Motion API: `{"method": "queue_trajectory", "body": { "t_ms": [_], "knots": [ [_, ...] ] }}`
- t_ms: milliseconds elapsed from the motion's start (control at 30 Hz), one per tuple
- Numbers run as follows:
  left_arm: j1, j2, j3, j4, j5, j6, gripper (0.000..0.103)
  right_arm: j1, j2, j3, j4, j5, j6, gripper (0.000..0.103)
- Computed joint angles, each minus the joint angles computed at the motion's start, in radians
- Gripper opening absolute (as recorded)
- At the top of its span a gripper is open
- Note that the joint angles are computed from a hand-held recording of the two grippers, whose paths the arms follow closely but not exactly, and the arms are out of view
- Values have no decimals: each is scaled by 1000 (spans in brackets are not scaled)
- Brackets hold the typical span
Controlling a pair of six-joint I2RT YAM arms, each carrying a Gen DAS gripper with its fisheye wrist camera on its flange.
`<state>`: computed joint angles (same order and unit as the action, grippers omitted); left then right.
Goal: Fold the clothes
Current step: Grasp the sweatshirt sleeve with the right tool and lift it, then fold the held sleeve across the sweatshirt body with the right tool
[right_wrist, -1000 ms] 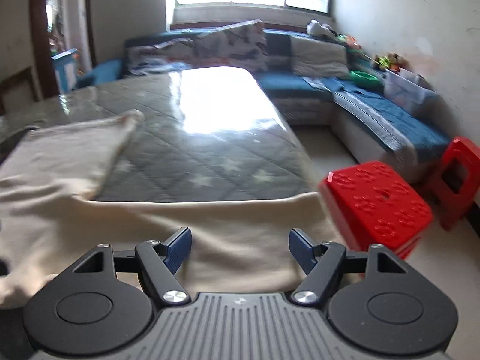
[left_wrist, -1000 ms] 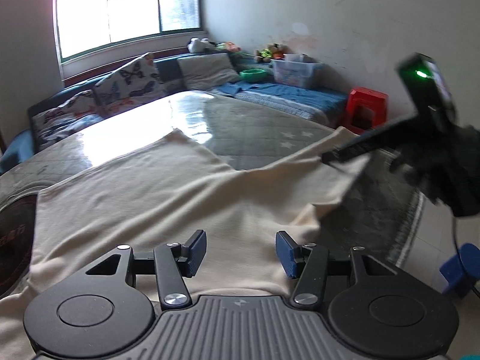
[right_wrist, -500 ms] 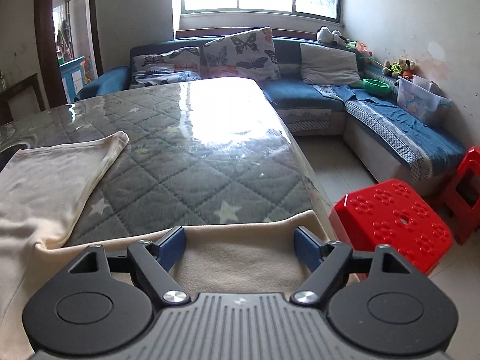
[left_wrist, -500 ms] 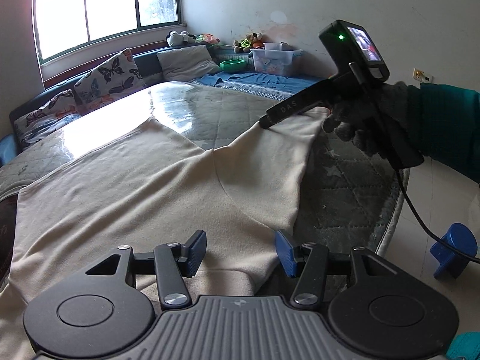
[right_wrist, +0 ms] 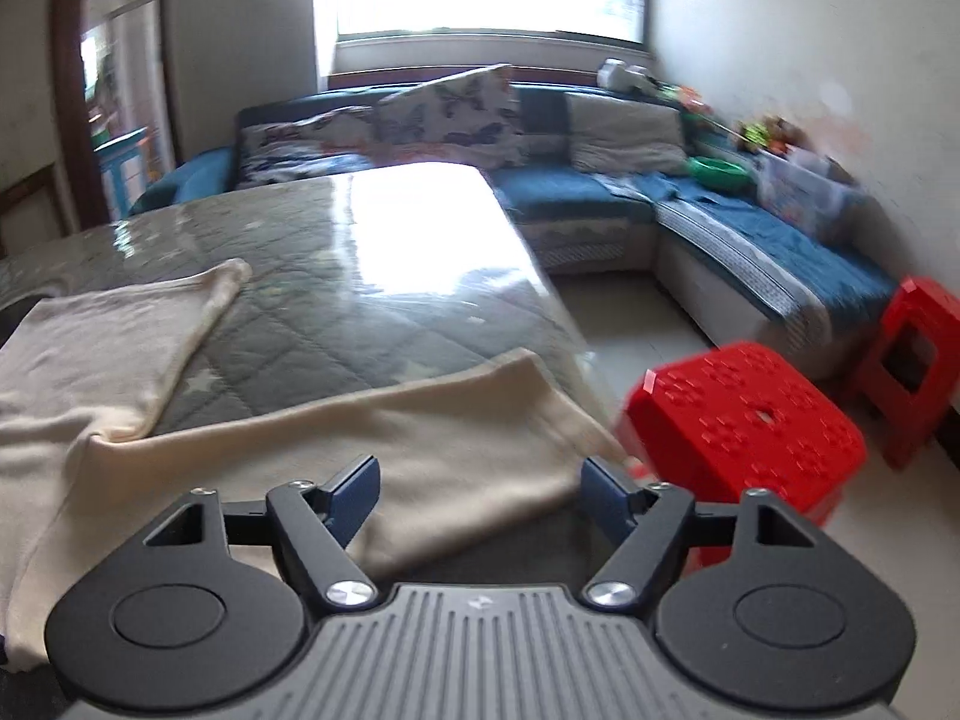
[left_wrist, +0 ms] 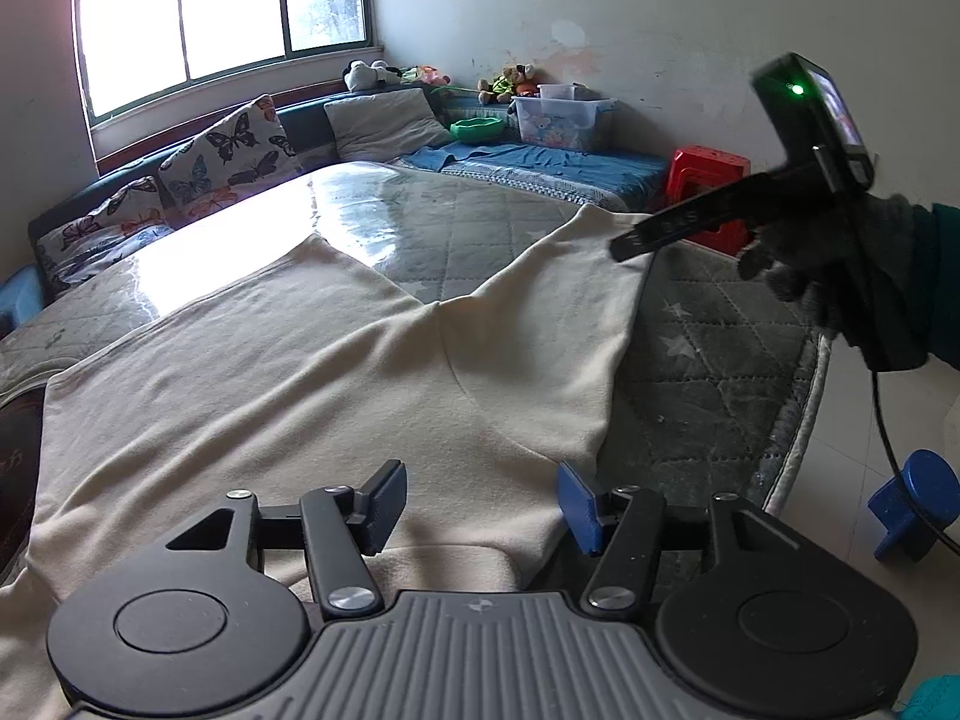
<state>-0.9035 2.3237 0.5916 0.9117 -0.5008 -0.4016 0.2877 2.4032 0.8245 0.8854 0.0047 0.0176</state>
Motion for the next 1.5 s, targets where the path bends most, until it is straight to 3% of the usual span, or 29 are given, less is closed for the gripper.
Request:
{"method": "queue_trajectory", "body": {
  "t_ms": [267,367,533,633,800,1033,1300,1500],
  "knots": [
    [1,-14,6,-26,-26,-12,65,-59,22,37,-15,-25,55,59],
    [4,-32,-4,-28,-38,-14,67,-54,35,58,-16,-5,56,48],
    [16,-57,-19,-30,-58,-18,68,-44,48,66,9,31,54,14],
    [26,-52,-8,-45,-54,-20,68,-51,37,42,44,19,45,8],
    [20,-16,38,-75,-38,-8,68,-59,-5,-14,118,4,32,6],
    [19,-10,46,-78,-41,-16,69,-52,-34,-37,120,2,25,6],
    [21,-44,-47,3,-84,-48,71,32,-274,-201,165,-17,-58,5],
    [29,-73,-165,104,-140,-98,71,177,-462,-258,102,3,-121,5]
  ]
}}
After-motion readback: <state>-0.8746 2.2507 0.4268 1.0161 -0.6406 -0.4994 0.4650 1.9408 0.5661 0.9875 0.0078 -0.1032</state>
